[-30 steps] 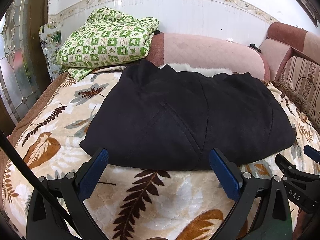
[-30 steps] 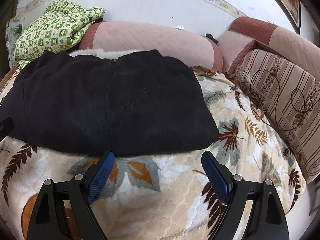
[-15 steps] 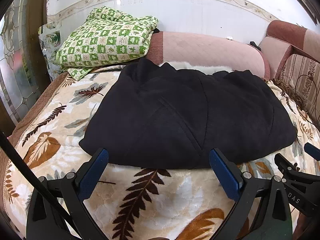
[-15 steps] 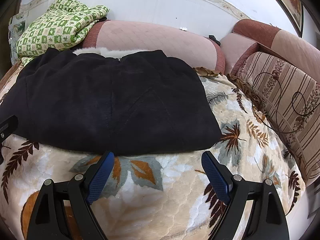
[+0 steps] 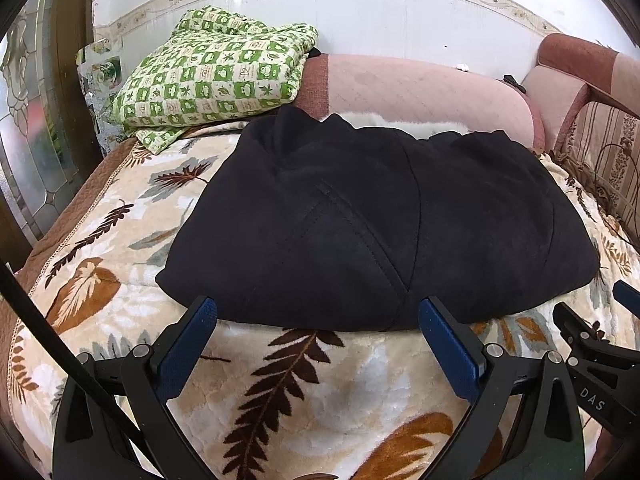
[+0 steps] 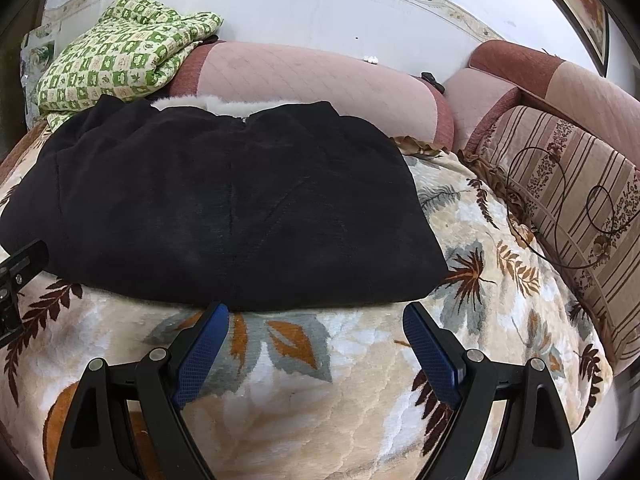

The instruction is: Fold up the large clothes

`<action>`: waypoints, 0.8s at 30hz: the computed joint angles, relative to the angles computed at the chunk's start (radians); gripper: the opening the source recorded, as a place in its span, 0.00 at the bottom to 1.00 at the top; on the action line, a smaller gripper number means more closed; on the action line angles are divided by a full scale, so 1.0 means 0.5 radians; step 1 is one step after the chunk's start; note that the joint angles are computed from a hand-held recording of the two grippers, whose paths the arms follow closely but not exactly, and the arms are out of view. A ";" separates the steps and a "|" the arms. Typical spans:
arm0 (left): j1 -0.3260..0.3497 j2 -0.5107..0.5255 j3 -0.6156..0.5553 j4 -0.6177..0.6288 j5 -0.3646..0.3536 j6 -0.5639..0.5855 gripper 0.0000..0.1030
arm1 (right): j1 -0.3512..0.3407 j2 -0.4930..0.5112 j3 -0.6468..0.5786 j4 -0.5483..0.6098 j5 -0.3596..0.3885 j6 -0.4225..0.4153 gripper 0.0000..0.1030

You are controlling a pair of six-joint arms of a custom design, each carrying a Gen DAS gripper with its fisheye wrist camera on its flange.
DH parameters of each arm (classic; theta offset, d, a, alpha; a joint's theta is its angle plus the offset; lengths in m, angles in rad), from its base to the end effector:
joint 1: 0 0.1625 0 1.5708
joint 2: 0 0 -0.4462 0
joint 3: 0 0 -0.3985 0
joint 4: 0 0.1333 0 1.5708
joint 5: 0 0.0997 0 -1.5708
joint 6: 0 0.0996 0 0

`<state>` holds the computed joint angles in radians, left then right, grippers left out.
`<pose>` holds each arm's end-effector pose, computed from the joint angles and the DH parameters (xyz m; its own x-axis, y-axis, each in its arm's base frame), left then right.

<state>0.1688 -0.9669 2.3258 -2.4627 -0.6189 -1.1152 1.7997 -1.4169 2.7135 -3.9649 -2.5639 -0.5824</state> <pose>-0.3585 -0.2786 0.0437 -0.6743 0.1440 -0.7243 0.6244 0.6349 -0.4550 0.1099 -0.2518 0.2838 -0.5286 0.2588 0.8085 -0.4720 0.7020 -0.5333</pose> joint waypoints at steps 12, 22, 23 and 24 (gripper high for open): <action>0.010 0.012 -0.020 0.071 -0.018 -0.010 0.97 | 0.025 0.032 0.006 -0.052 0.003 -0.040 0.89; 0.019 0.015 -0.021 0.082 -0.021 -0.013 0.97 | 0.038 0.055 0.005 -0.053 -0.001 -0.040 0.89; 0.021 0.013 -0.018 0.074 -0.026 -0.007 0.97 | 0.040 0.059 0.005 -0.056 -0.001 -0.040 0.89; 0.022 0.013 -0.018 0.074 -0.029 -0.007 0.97 | 0.043 0.062 0.005 -0.059 -0.001 -0.043 0.89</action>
